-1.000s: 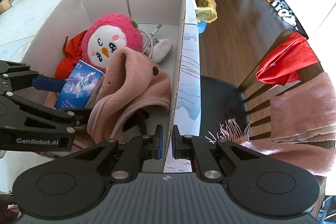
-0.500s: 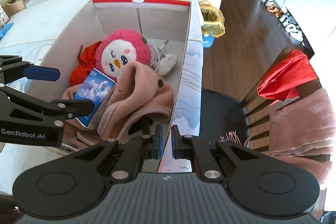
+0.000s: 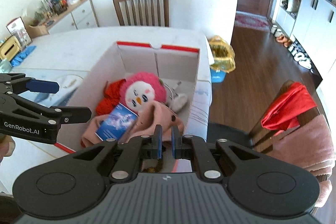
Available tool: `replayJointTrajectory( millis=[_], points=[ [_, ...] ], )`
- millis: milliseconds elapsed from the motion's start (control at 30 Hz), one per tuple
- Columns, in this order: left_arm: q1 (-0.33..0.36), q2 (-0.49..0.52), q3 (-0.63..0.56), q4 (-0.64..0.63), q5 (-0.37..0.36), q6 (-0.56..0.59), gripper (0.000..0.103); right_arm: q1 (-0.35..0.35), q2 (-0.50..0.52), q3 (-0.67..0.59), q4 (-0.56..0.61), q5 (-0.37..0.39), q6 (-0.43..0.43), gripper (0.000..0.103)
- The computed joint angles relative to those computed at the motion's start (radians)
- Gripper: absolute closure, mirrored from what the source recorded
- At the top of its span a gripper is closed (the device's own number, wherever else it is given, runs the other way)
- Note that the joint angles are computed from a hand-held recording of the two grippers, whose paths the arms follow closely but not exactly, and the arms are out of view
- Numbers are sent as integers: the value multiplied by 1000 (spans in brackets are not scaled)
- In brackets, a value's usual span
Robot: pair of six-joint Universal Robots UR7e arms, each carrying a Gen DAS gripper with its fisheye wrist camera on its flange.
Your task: Organize objects
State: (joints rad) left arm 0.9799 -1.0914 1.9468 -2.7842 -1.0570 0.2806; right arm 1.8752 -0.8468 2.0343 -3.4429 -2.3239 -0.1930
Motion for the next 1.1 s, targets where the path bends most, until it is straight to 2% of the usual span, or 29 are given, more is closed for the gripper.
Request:
replayJointTrajectory(
  millis=[133,267,500,767,933,1100],
  points=[
    [-2,-30,22,-34,-12,23,3,31,24,3,-85,-32,-9,94],
    [-2,-59,43,-53,-28,37,2,58,28,15,-119,-25,9,92],
    [5,-106,72,-49,-75,44,2,112,65,29,-226,-63,22,56],
    [16,-147,103,-45,-90,59,2,153,109,25,-279,-124,65,38],
    [26,-172,121,-45,-103,77,1,181,156,9,-336,-176,63,15],
    [38,-191,129,-22,-124,76,2,198,177,9,-358,-191,96,5]
  ],
)
